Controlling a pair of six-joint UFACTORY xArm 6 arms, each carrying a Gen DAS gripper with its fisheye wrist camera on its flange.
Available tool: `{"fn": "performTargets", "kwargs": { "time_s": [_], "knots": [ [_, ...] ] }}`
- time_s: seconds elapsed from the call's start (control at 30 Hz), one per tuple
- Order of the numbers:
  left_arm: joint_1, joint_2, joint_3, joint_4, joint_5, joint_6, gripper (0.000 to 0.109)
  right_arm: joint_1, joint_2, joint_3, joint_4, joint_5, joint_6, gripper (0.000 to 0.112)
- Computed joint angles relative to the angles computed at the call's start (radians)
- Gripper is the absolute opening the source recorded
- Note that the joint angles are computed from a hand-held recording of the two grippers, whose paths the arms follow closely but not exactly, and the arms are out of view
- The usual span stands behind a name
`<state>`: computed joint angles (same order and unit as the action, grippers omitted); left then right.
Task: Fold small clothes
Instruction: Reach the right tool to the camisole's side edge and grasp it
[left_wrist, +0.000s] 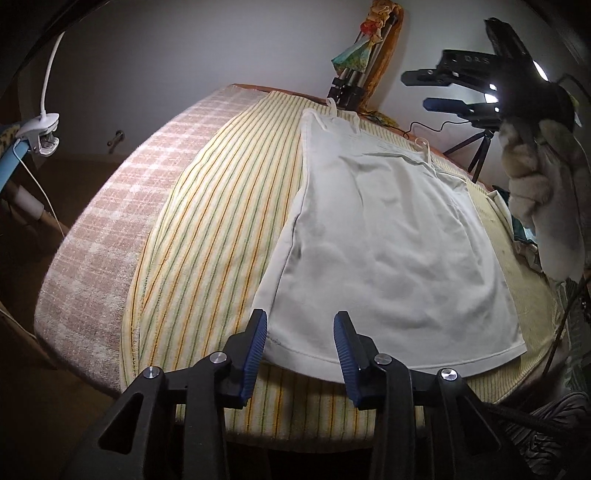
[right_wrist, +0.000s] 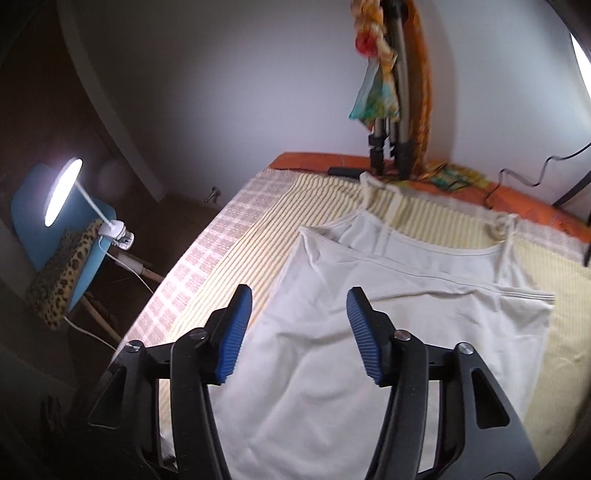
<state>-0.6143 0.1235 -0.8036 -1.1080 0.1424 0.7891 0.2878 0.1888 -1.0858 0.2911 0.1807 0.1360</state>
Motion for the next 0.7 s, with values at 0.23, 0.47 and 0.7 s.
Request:
{"fn": "performTargets", "kwargs": {
  "time_s": [0.23, 0.47, 0.7],
  "knots": [
    [0.035, 0.037, -0.027, -0.059, 0.059, 0.054, 0.029, -0.01, 0.294, -0.357, 0.072, 0.172, -0.005, 0.05],
    [0.069, 0.043, -0.042, -0.152, 0.119, 0.138, 0.009, -0.011, 0.537, -0.681, -0.137, 0.356, 0.172, 0.042],
    [0.079, 0.04, -0.048, -0.185, 0.152, 0.168, 0.003, -0.009, 0.75, -1.004, -0.315, 0.565, 0.287, 0.042]
  ]
}}
